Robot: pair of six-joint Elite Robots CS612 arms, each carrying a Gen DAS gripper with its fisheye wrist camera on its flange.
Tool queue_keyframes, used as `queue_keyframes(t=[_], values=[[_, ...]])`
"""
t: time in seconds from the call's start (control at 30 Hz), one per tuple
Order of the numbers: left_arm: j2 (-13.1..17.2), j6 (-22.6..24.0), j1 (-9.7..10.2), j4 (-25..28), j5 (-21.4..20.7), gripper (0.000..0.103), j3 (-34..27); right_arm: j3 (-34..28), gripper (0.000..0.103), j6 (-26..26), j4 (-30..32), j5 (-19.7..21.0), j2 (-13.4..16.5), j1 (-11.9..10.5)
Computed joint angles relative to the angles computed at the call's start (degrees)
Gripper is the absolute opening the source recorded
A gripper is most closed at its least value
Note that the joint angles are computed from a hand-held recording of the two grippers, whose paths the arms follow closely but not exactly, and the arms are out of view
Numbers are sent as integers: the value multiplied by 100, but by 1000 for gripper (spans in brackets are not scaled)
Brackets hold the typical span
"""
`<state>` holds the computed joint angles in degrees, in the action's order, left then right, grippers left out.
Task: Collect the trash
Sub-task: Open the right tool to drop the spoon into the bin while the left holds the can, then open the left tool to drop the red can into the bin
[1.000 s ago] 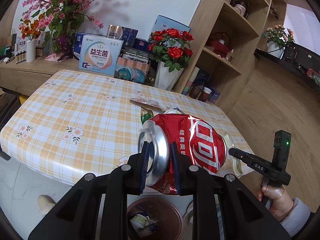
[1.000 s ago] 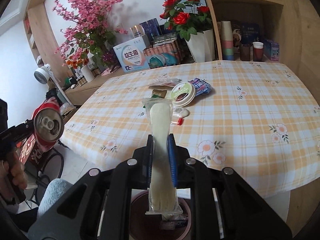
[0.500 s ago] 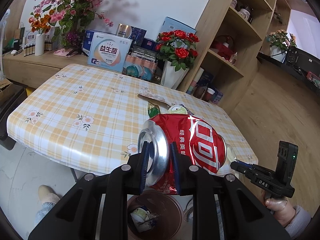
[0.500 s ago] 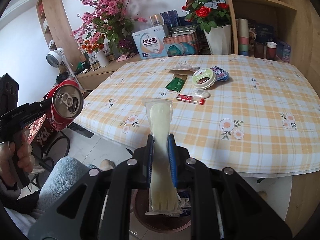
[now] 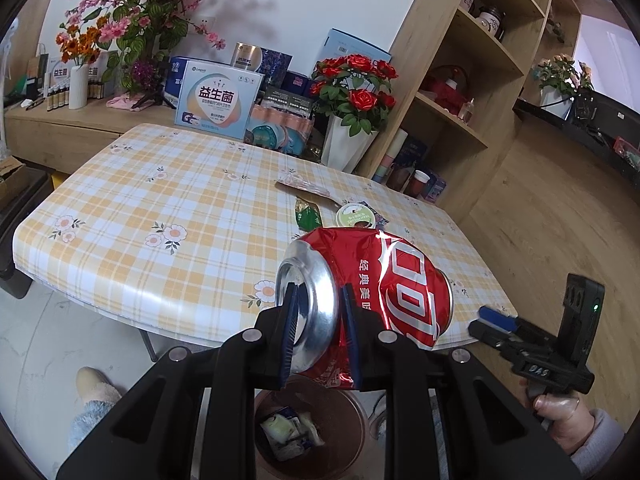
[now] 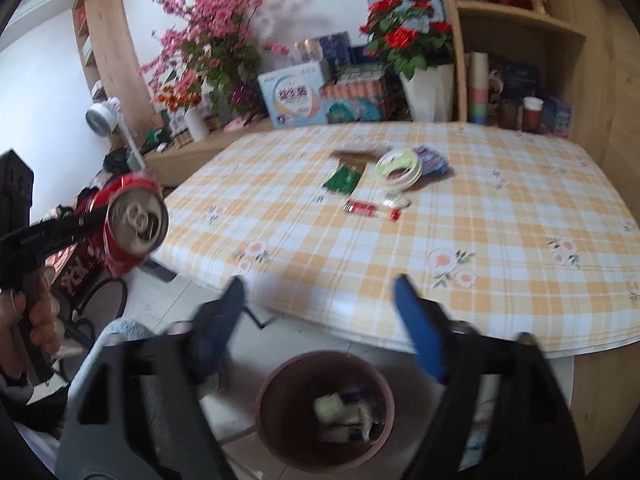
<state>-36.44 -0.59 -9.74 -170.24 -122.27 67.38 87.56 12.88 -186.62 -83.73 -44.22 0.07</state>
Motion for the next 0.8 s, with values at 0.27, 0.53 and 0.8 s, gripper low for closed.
queue_keyframes(t=[0.27, 0.53, 0.8], values=[[-15, 319, -71, 174, 8, 21, 37, 73, 97, 270, -272, -782, -85, -15], [-42, 699, -145, 319, -46, 21, 104, 182, 97, 778, -490, -1183, -123, -73], [-71, 1020, -180, 610, -333, 27, 141, 185, 97, 726, -496, -1350, -114, -53]])
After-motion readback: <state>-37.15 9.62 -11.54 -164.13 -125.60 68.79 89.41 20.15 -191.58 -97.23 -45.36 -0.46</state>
